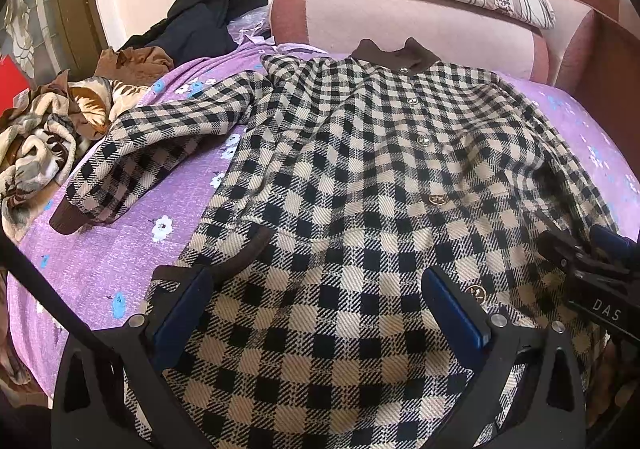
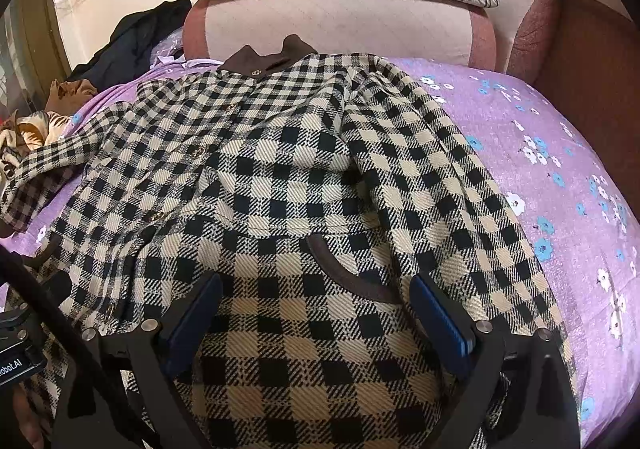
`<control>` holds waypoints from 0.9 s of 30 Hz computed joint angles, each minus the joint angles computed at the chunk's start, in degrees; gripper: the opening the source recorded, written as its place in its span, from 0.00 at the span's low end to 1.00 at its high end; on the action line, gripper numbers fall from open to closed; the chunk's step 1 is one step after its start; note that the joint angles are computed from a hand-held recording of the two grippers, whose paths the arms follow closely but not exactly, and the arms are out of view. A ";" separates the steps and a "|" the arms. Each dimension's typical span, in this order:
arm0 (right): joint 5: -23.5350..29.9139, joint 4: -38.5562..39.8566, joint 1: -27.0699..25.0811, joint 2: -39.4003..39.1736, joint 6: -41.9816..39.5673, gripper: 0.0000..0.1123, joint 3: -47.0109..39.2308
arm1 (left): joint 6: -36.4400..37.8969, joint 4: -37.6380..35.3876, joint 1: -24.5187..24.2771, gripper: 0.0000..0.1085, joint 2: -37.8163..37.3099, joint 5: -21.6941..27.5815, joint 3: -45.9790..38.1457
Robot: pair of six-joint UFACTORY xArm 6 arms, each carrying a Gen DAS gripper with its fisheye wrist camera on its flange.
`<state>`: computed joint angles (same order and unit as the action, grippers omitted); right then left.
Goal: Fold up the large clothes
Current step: 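Position both grippers open above the checked coat body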
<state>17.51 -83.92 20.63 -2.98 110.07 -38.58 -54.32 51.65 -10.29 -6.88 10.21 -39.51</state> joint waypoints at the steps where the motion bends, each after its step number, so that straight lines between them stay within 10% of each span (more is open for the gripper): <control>1: 0.02 -0.02 0.00 -0.02 -0.01 0.87 0.05 | 0.01 -0.10 0.02 0.95 -0.08 -0.06 0.07; 14: 4.64 3.25 3.99 -8.33 -1.22 0.87 5.07 | -4.18 2.70 1.15 0.95 -8.69 -0.03 4.44; 27: 17.22 8.19 16.08 -23.62 -4.33 0.86 12.03 | 5.58 -10.53 0.53 0.95 -30.70 4.47 17.11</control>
